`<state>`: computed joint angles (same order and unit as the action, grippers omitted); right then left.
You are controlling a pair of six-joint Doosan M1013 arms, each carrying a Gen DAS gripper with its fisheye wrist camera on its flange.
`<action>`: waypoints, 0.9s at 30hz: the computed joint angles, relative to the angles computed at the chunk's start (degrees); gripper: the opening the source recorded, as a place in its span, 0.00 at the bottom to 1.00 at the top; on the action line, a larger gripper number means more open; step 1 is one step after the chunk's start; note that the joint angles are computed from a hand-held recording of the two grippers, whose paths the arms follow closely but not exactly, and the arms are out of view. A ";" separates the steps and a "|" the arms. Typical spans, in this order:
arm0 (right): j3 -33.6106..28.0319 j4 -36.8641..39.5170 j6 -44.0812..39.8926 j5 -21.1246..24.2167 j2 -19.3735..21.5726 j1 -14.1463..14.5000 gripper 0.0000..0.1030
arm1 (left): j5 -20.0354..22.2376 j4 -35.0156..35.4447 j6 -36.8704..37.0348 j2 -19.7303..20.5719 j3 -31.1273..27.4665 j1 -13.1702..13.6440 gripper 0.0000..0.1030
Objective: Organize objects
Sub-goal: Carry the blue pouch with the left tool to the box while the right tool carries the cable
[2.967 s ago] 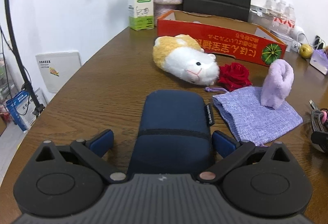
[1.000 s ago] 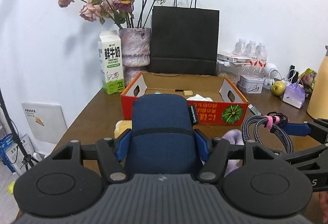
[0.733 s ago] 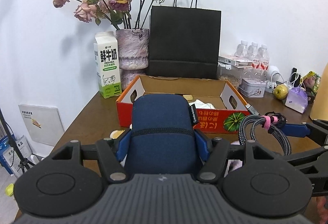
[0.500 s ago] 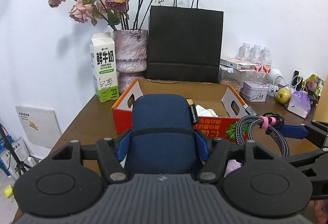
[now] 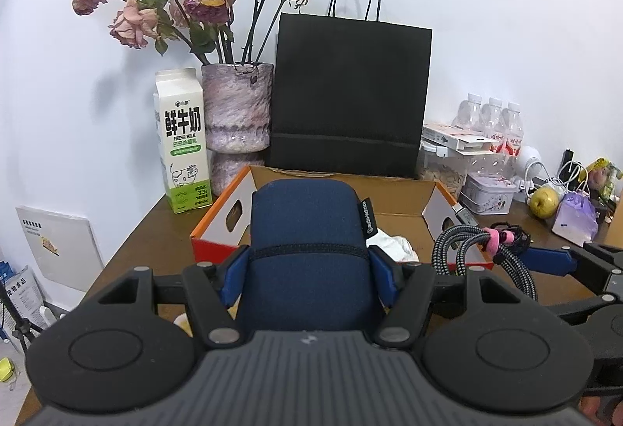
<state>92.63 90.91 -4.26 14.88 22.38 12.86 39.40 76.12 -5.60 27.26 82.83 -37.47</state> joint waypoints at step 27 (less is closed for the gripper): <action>-9.21 -6.11 6.19 -1.12 6.31 -0.07 0.88 | -3.18 -1.25 3.29 5.10 -8.02 3.40 0.63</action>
